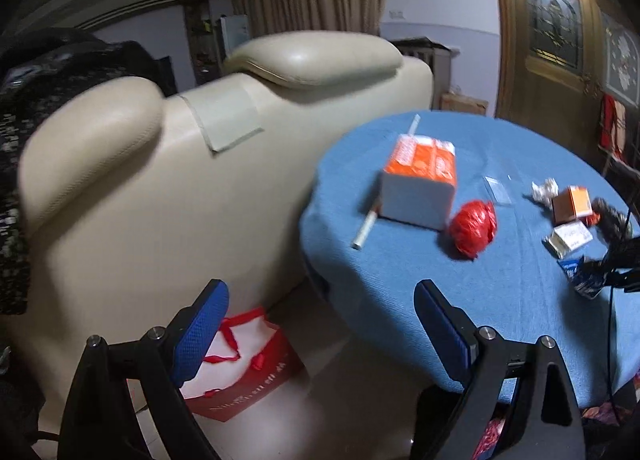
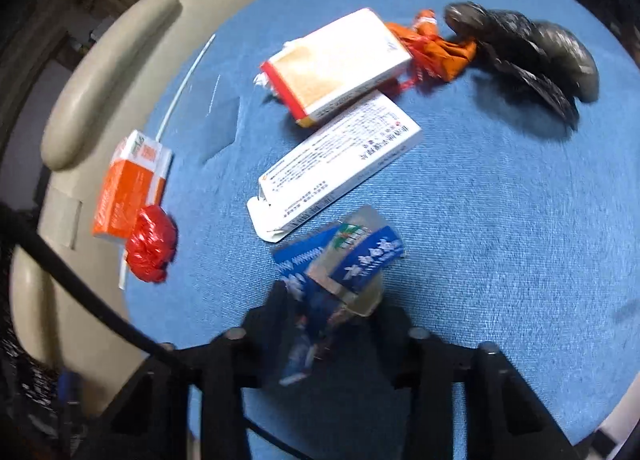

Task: Collect trash
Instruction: 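Grasp the blue-and-silver packet with the right gripper and lift it, then grasp the red plastic bag with the left gripper and lift it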

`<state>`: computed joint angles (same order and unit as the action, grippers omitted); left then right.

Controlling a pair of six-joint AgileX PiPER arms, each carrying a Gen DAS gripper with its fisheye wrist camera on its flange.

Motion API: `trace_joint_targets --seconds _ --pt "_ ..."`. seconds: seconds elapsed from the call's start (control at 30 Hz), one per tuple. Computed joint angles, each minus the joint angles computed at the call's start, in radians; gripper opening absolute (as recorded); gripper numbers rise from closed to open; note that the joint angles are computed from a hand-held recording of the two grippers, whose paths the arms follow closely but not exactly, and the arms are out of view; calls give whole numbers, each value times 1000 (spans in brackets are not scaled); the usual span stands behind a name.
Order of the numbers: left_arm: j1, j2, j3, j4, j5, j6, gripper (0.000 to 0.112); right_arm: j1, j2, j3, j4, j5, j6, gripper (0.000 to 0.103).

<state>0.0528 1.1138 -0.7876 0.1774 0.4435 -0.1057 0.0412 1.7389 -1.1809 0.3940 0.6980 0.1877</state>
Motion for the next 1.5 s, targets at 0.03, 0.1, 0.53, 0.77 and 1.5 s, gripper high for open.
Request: trace_joint_targets --seconds 0.03,0.1,0.53,0.77,1.5 --pt "16 -24 6 -4 5 9 94 15 10 -14 -20 8 14 32" --pt "61 -79 23 -17 18 42 94 26 27 -43 -37 31 18 26" --pt "396 -199 41 -469 99 571 94 199 -30 -88 -202 16 138 25" --pt "375 -176 59 -528 118 610 94 265 -128 -18 -254 -75 161 25" --pt "-278 505 -443 -102 75 6 94 -409 -509 338 168 -5 -322 25"
